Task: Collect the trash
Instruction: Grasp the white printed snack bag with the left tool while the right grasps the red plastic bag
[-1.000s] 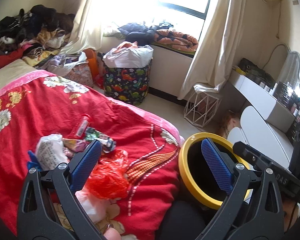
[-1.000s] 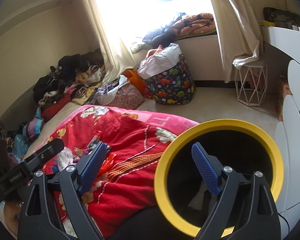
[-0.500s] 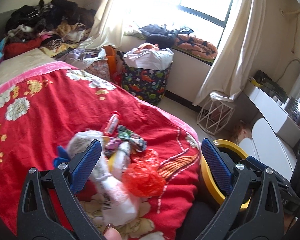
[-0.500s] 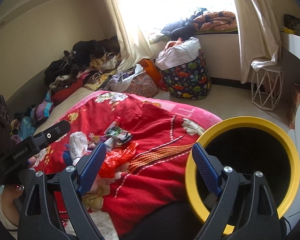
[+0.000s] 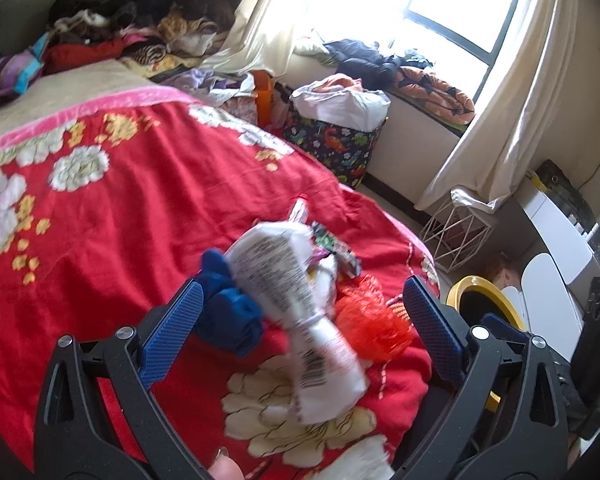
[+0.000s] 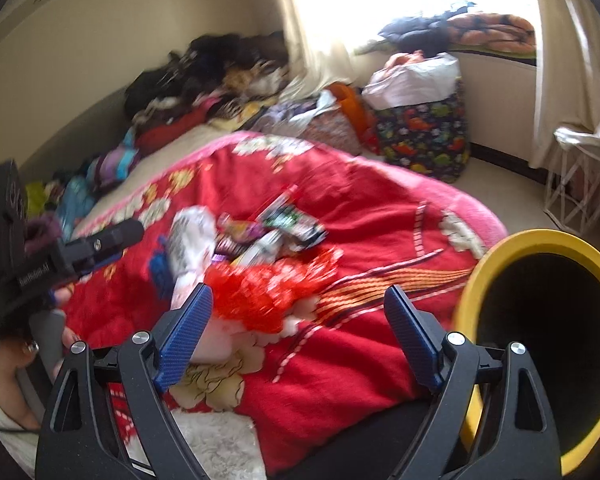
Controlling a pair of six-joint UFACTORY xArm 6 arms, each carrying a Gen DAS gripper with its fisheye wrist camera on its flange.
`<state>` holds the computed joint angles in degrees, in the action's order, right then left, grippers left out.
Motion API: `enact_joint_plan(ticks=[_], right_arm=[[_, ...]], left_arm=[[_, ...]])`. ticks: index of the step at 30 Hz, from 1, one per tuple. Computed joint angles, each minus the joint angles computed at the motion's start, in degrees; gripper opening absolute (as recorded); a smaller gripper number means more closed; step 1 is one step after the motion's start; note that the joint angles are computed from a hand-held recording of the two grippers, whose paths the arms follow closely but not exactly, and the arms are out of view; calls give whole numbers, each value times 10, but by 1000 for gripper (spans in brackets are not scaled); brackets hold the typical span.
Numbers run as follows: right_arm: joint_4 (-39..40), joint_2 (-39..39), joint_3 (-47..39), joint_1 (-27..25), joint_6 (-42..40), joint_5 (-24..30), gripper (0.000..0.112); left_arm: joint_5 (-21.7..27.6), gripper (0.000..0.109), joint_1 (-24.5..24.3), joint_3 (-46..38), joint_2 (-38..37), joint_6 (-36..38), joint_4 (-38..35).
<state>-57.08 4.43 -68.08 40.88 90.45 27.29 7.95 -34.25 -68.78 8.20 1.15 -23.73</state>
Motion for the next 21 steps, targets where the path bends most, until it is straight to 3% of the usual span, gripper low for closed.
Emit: enact_joint_plan(ticks=[6, 10, 12, 14, 15, 17, 21], right_arm=[[60, 51, -36, -9, -79, -44, 74], [113, 80, -53, -19, -135, -72, 66], [153, 95, -56, -26, -173, -93, 53], [210, 102, -47, -32, -221, -124, 29], [222, 102, -43, -34, -229, -134, 26], [217, 98, -30, -37, -219, -152, 17], [156, 83, -6, -46, -146, -182, 15]], left_arm=[[34, 92, 5, 22, -15, 73, -72], [73, 84, 5, 23, -14, 125, -132], [98, 80, 5, 17, -7, 147, -160], [117, 77, 6, 13, -1, 171, -188], [122, 77, 5, 11, 1, 177, -195], [135, 75, 4, 4, 8, 186, -204], [151, 67, -1, -6, 23, 195, -214]])
